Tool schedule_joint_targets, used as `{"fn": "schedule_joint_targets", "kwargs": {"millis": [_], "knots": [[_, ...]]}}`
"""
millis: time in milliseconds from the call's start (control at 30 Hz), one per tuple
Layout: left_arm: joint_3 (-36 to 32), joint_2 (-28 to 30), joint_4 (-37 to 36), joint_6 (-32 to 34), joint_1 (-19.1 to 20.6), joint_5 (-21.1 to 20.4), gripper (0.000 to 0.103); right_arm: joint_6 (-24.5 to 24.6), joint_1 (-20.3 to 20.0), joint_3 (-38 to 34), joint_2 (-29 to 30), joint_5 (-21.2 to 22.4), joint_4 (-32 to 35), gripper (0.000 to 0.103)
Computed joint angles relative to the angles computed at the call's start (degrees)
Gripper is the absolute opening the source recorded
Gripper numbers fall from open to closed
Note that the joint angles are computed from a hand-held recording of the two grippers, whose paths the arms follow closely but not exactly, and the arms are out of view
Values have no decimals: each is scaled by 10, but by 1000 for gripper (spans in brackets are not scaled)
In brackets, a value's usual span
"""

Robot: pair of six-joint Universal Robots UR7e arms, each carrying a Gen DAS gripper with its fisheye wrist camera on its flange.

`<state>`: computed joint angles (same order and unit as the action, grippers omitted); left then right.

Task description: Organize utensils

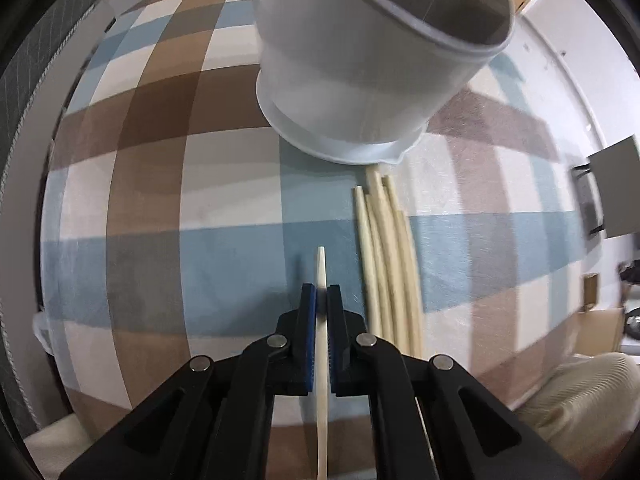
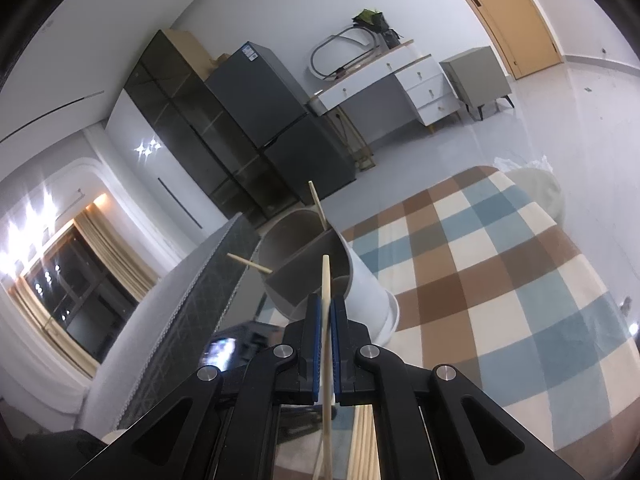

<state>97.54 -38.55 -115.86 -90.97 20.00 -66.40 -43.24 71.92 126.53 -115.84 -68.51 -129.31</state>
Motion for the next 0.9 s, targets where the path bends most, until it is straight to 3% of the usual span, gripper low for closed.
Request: {"fn": "schedule_joint_targets", "kwargs": {"millis": [333, 633, 900], "knots": [[26, -56, -11, 4, -55, 18, 0, -18, 6, 19, -19, -19, -23, 4], [0, -46, 5, -1, -83, 45, 0, -35, 8, 31, -35, -35, -38, 4], [-25, -48, 23, 24, -92, 65, 0, -60, 33, 37, -28, -6, -75, 4]]}}
